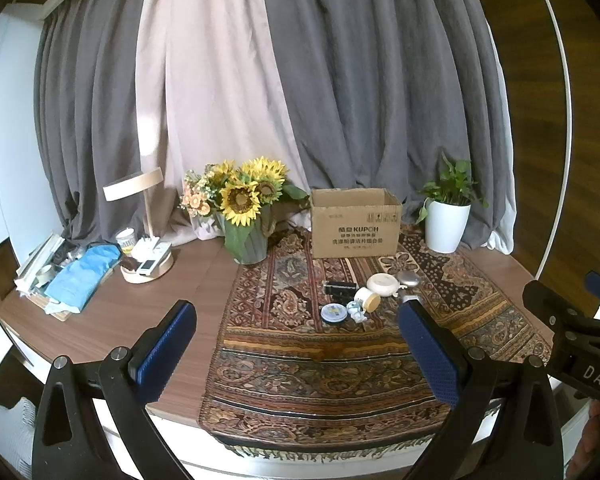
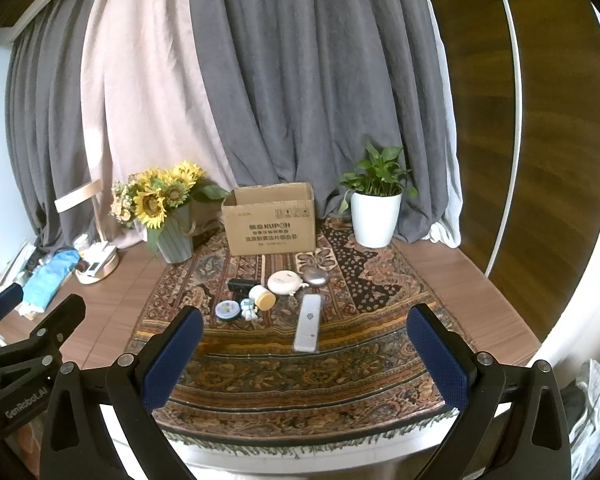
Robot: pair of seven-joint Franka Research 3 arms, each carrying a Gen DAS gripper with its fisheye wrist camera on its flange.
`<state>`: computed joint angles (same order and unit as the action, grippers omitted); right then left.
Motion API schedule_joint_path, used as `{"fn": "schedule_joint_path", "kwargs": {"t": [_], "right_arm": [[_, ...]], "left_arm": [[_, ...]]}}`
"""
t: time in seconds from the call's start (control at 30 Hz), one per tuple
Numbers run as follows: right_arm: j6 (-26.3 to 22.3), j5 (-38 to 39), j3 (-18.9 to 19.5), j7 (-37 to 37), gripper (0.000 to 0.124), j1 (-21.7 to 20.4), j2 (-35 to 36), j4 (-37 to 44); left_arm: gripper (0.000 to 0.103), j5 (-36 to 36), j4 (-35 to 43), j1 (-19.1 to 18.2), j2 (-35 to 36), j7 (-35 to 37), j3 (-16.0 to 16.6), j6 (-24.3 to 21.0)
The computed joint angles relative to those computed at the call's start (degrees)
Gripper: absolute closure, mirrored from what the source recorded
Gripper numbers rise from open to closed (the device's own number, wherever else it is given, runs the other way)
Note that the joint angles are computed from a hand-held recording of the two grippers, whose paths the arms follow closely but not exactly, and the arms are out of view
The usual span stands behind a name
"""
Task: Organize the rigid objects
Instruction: 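Grasp the white packaged item with the right tool while the left tool grasps the round tin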
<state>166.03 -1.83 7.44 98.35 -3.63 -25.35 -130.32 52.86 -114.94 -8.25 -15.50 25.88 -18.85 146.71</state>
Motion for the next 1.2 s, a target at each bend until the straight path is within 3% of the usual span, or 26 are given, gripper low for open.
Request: {"fn": "schedule_joint_path", "kwargs": {"t": [0.37,0.7,0.93,1.1,1.2], "right_arm": [[1.75,3.77,-3.95,-5.5,0.021,3.86,7.54,3.87],[3.19,12.5,-8.01,-14.55,0.021,8.24,16.97,9.18],[1.85,5.82,-7.11,-7.65,0.021,7.12,23.31,13.42],[-0.26,-5.66,-9.27,4.67,0.021,9.04,29.34,18.85],[-1.09,-14.22,-11.96,12.99,0.021,11.66,32.53,21.7]], "left_arm": [[0.0,2.8,4.83,-0.78,7.57,-1.42,1.14,0.23],[0.0,5.38,9.29,-3.48,15.47,-3.08,4.78,1.31],[0.0,3.22,14.11,-4.11,22.58,3.25,8.16,5.68],[0.001,-5.24,19.48,-3.11,29.87,15.73,9.77,10.49],[0.003,-9.12,22.9,-3.51,33.9,21.49,10.79,10.98]]}}
